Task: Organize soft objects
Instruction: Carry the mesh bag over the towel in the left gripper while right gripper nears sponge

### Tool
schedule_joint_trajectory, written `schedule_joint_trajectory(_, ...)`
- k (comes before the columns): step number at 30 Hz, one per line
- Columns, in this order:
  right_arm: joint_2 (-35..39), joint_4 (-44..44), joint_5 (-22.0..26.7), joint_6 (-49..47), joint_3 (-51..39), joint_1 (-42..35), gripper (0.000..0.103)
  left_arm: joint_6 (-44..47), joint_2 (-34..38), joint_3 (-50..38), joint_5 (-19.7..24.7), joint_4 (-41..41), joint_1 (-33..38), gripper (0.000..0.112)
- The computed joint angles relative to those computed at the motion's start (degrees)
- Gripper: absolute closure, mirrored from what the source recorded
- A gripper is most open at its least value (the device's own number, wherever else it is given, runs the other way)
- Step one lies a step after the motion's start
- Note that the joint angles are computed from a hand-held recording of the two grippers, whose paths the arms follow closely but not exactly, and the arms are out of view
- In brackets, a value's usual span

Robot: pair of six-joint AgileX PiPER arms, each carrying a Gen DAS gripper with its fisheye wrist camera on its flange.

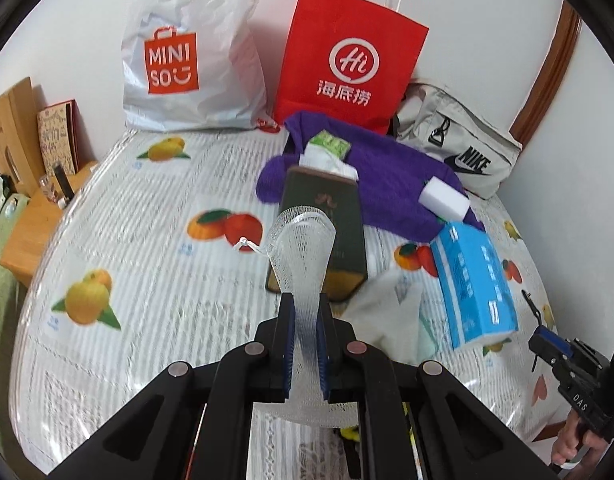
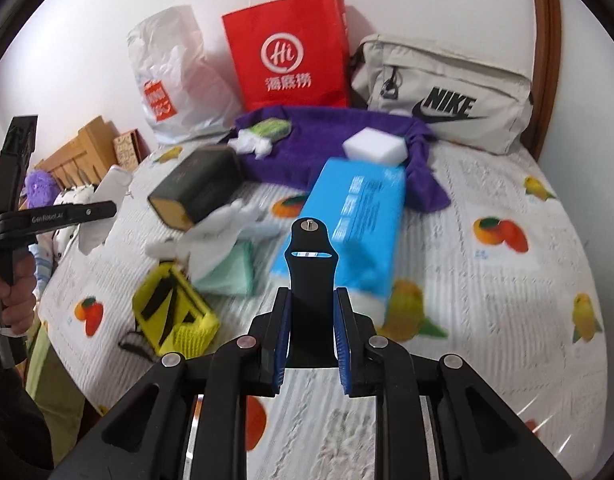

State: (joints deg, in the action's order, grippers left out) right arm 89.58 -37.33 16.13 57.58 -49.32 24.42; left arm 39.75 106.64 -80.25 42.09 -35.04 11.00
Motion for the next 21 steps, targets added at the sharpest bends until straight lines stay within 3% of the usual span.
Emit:
schedule_joint_trajectory(12,7.97,13.97,4.37,-20.67,-17.03,-6.86,0.082,-10.52,10.84,-19.99,5.09,6.1,-3.23,0.102)
schedule_joint_trajectory(21,18.95,24.47,8.3,-34.07,-33.72,-11.4,0.082,-18.38,25.83,-46.6,15.67,10.58,-5.28,0.102)
